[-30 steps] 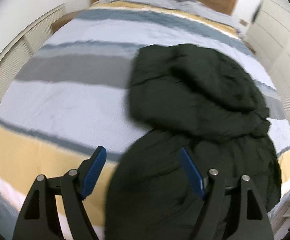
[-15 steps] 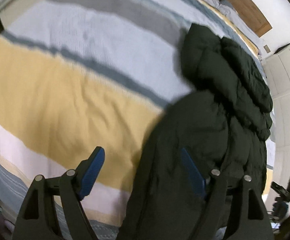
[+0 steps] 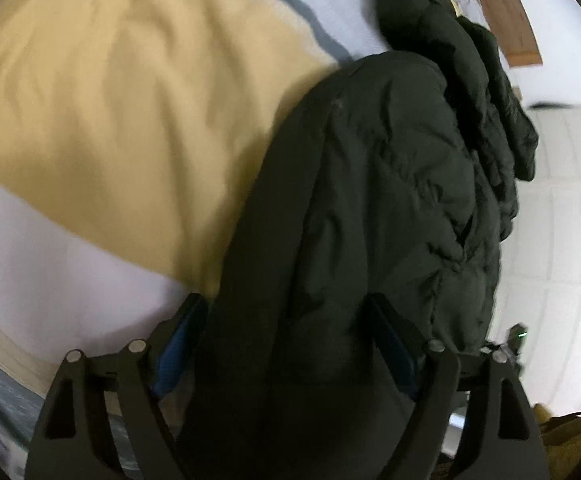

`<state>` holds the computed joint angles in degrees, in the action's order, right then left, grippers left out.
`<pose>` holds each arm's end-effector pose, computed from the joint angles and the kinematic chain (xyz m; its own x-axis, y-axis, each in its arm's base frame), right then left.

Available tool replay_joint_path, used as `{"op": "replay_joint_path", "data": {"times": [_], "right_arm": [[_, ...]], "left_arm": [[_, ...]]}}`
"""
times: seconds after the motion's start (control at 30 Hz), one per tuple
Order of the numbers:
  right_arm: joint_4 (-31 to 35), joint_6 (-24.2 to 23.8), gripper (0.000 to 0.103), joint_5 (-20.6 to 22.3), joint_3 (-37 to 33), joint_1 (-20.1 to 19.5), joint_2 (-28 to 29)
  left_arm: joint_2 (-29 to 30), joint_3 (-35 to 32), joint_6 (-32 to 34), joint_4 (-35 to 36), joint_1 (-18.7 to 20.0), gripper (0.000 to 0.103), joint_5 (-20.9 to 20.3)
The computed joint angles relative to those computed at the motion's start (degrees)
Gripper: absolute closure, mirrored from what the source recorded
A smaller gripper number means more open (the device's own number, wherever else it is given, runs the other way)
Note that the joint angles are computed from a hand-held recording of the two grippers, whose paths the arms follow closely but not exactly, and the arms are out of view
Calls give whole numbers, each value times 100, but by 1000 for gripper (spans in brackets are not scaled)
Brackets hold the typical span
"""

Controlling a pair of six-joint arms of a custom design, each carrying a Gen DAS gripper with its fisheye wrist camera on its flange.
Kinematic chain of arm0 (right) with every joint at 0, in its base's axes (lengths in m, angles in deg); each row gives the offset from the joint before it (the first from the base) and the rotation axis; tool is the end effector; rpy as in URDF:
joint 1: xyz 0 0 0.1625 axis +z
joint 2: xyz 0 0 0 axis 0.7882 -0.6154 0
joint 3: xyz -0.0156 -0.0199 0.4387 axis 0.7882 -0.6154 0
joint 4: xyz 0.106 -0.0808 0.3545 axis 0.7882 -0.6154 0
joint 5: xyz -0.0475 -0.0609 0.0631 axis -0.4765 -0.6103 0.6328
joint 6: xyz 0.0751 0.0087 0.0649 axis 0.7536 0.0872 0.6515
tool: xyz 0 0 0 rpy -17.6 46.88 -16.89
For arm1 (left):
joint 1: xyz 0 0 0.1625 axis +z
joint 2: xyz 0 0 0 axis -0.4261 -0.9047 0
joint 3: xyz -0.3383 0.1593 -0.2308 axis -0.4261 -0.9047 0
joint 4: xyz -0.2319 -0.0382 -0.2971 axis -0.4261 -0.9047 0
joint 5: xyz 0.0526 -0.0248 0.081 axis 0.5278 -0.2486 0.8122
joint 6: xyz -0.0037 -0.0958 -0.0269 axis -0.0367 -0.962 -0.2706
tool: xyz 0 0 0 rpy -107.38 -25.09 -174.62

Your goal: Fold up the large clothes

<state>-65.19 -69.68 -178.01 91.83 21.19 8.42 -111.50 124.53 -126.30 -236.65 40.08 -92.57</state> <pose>-0.0783 -0.5447 0.4531 -0.8502 -0.2137 0.4811 -0.1412 0.9730 0.1826 -0.2261 -0.2416 0.1547 -0.7447 -0.6657 0.0472 -0.6098 0.6501 -0.4534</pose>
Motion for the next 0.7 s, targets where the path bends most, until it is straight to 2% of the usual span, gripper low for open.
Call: {"op": "replay_joint_path", "data": {"times": [0.2,0.3,0.43,0.5,0.57,0.67,0.7], "right_arm": [[327,235,1,464,60,-376,-66],[561,253,1,606,28,-474,-106],[1189,296,4,737,-119,-570,-129],[1346,240,12,743,-38,-593,-216],[1511,282,37,800,-22,-601,-279],[1666,325,53,906,16,-598,-369],[1776,381,54,928,-46,-536,-349]], "left_arm": [[499,197,-388,-1004,-335,21,-10],[771,144,-186,-1437,-278,21,-53],[912,94,72,-1710,-204,21,-128],[965,65,65,-1776,-210,22,-105],[1003,48,40,-1858,-219,23,-82],[1045,45,-107,-2003,-305,26,-101],[1110,-4,-56,-2072,-252,27,-103]]}}
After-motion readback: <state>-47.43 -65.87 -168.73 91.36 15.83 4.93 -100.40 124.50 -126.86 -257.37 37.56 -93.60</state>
